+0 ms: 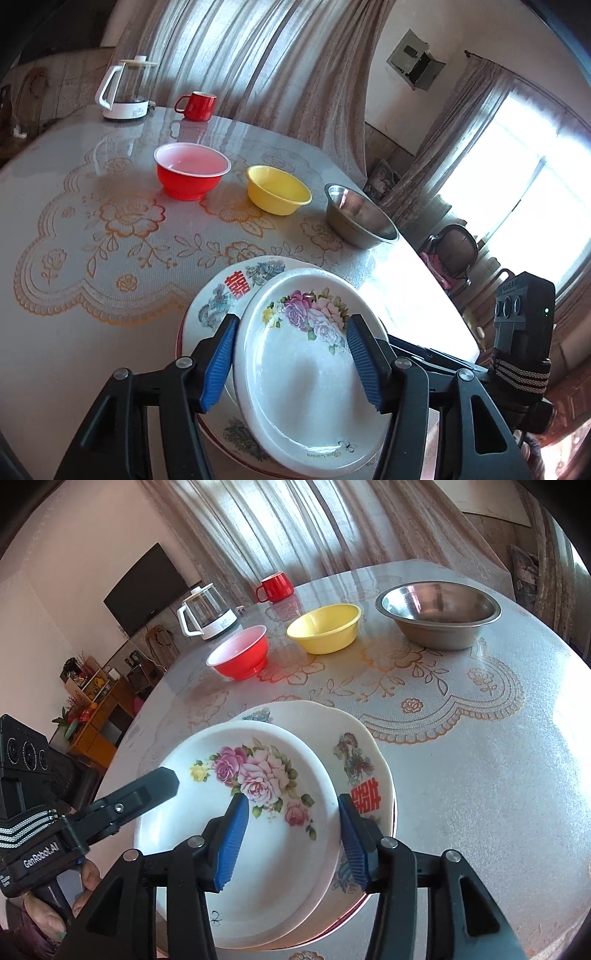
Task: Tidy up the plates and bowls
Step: 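Lower the rose plate onto the red-character plate with the right tool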
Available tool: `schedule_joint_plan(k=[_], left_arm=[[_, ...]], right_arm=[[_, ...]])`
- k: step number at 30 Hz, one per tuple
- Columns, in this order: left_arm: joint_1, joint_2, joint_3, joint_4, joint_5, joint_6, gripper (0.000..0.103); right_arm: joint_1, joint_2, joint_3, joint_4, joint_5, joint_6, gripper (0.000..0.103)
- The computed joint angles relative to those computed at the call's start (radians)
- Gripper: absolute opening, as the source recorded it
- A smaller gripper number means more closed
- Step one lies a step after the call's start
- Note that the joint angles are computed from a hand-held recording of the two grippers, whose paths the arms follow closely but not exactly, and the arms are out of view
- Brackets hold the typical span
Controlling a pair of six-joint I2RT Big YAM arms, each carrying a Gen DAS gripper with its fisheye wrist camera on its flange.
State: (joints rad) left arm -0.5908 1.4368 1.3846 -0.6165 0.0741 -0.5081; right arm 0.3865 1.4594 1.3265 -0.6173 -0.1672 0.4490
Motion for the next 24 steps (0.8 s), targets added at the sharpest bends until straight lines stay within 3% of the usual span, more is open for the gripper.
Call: schedule_joint_plan(k=[12, 18, 24], left_arm=[[0.013, 0.034, 0.02, -0.021, 0.028, -0.019, 0.06], [0.015, 0.034, 0.025, -0.025, 0.007, -0.005, 0.062], [0.008, 0.027, 0.028, -0.018, 0.014, 0.01, 0.063]], right_arm=[[0.001, 0.01, 0.008, -0.012, 0.004, 0.005, 0.051], [0.006, 0.016, 0.015, -0.016, 0.025, -0.002, 0.052], [0.007, 0.01, 0.011, -0.01, 0.042, -0.011, 0.061]])
